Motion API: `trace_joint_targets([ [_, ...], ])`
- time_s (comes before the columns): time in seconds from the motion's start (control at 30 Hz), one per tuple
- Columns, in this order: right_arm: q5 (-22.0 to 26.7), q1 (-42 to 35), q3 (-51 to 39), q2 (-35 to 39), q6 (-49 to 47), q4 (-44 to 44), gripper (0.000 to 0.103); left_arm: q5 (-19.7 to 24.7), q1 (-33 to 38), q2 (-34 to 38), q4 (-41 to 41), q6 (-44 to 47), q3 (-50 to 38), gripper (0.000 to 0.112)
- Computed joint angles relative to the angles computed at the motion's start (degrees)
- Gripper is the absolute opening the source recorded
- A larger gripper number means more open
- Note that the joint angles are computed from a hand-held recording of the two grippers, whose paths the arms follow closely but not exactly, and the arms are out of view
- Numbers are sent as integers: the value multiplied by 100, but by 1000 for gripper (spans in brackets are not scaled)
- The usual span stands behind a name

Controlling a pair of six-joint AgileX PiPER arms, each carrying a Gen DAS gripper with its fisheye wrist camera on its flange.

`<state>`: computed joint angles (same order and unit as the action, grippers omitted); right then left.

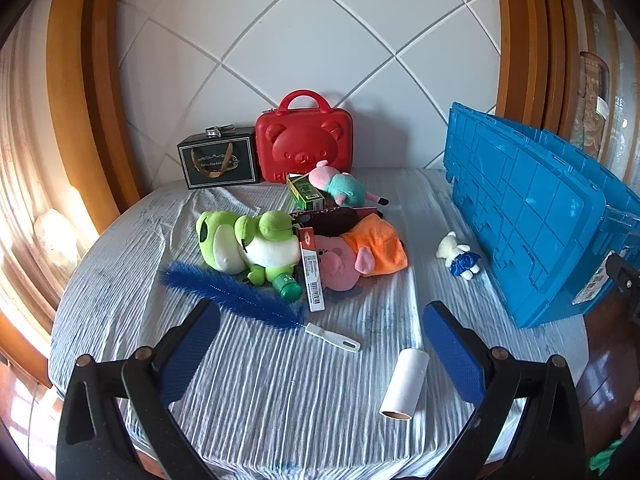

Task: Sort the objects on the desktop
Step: 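Grasp the white lint roller with the left gripper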

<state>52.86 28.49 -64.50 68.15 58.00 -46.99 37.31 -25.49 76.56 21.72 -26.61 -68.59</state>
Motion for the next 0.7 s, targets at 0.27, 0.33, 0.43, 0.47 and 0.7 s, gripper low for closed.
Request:
trace_joint_targets([
  [0.27,-182,-194,35,71,-204,217,103,-1,12,221,-219,194,-116,103],
  [0.33,-218,-236,36,109,-259,263,103,-4,0,277,-240,220,-123,103],
  [0.43,-338,-342,44,177,-395,403,103,-3,7,431,-344,318,-155,103],
  [0.47,-372,-366,53,209,-422,440,103,-6,16,486,-402,367,-157,103],
  [0.7,-805,-759,146,664,-1131,1239,103,110,-81,1212,-664,666,-289,103],
])
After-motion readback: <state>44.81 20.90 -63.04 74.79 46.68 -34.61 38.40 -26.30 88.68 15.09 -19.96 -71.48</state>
